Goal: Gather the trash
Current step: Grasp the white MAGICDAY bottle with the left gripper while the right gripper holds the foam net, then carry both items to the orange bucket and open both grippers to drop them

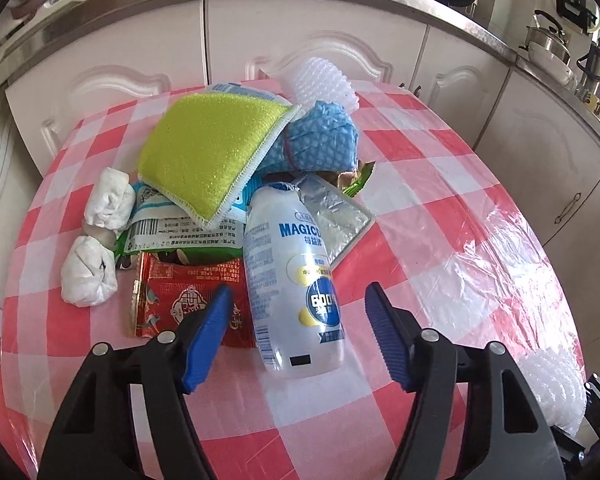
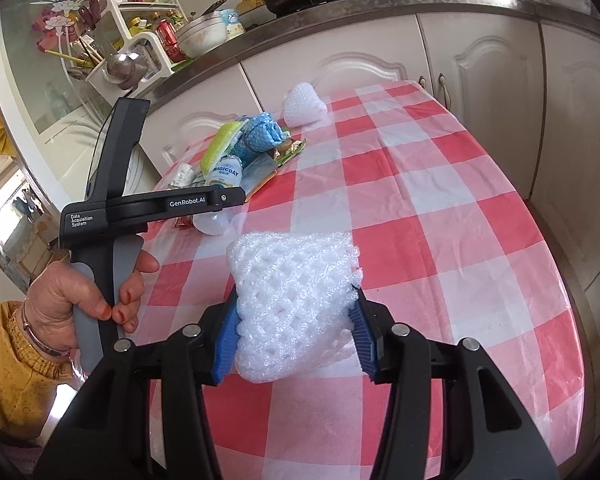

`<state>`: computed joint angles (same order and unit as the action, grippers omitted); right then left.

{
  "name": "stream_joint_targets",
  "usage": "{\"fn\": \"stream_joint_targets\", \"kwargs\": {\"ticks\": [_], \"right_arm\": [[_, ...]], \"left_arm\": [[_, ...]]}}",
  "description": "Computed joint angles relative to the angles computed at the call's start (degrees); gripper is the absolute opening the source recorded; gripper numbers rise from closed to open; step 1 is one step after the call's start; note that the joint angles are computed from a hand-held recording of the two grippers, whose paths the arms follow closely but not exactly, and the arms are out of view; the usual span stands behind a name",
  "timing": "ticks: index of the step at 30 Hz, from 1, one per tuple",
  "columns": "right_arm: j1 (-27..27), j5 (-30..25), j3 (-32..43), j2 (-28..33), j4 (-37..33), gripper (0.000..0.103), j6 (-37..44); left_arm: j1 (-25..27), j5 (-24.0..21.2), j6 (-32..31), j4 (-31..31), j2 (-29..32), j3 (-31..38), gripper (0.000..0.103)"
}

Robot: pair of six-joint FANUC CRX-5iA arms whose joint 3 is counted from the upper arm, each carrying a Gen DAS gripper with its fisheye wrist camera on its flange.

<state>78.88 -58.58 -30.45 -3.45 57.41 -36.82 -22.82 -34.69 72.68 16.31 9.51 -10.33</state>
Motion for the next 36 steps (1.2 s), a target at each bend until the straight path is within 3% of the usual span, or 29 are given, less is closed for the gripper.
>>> {"fn": "stream_joint_targets", "kwargs": {"ticks": [4, 11, 25, 32, 36], "right_arm": [[-0.5, 0.5, 0.0, 0.0, -0.2, 0.050, 0.2], [-0.8, 1.0, 0.4, 0.2, -0.1, 0.050, 0.6], [-3.1, 4.2, 4.1, 1.9, 0.7, 0.050, 5.6], [-6.0, 9.7, 8.6, 4.8, 1.4, 0.050, 10.9], [-8.4, 15.5, 13.2, 8.2, 1.7, 0.050, 15.9]], "left_arm": [[0.3, -0.2, -0.2, 1.6, 0.1, -0.2, 0.046], [1.4, 1.5, -2.9, 6.2, -1.9, -3.2, 0.046], [5.6, 5.3, -14.6, 19.8, -11.1, -13.7, 0.045], [10.3, 5.8, -18.0, 23.7, -16.1, -18.9, 0.046], [14.6, 6.3, -18.3, 23.2, -19.6, -21.6, 0.046]]}}
